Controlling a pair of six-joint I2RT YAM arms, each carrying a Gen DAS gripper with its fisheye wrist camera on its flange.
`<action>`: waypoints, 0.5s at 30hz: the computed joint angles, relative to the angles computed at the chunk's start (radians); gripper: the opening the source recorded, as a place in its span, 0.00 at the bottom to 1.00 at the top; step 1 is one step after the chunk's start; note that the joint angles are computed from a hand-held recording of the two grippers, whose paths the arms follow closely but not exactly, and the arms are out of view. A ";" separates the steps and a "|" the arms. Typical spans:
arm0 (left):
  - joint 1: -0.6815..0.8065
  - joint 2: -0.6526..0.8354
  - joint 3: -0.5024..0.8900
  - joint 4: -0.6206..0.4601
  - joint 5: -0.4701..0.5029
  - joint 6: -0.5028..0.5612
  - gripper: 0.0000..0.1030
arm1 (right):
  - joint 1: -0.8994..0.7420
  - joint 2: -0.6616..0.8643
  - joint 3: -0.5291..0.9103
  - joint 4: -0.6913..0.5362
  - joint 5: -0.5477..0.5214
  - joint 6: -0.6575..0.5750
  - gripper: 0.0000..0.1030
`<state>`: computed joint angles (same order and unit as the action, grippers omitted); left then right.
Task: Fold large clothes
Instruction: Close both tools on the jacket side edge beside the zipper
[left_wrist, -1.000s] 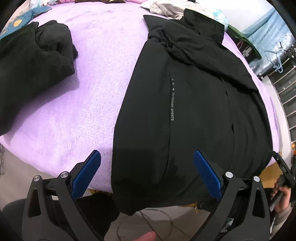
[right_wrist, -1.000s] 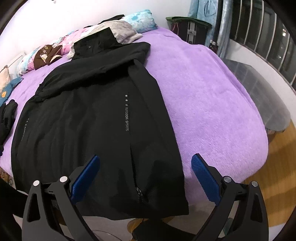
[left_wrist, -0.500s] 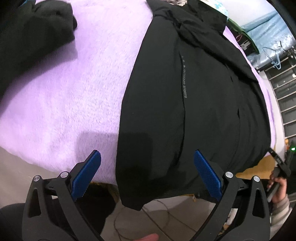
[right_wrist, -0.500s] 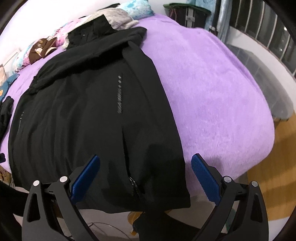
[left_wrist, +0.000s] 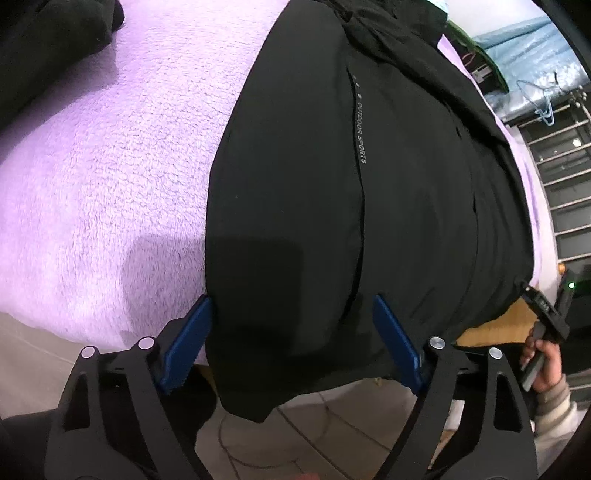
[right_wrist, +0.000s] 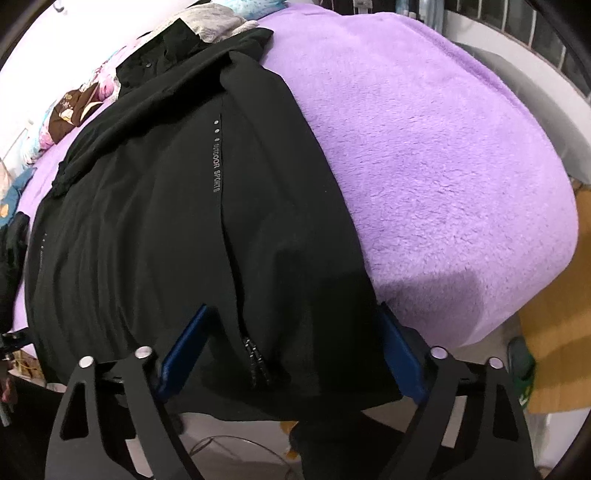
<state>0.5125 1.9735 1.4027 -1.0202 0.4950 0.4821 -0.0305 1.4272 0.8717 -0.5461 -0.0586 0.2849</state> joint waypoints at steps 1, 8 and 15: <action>0.004 0.005 0.006 -0.003 0.001 -0.005 0.75 | 0.001 0.004 0.002 -0.001 -0.008 -0.001 0.74; 0.027 0.042 0.061 -0.047 -0.011 -0.030 0.58 | -0.001 0.010 0.023 -0.028 -0.083 0.001 0.34; 0.072 0.071 0.100 -0.078 -0.005 -0.059 0.37 | -0.006 -0.009 0.021 -0.040 -0.153 0.017 0.14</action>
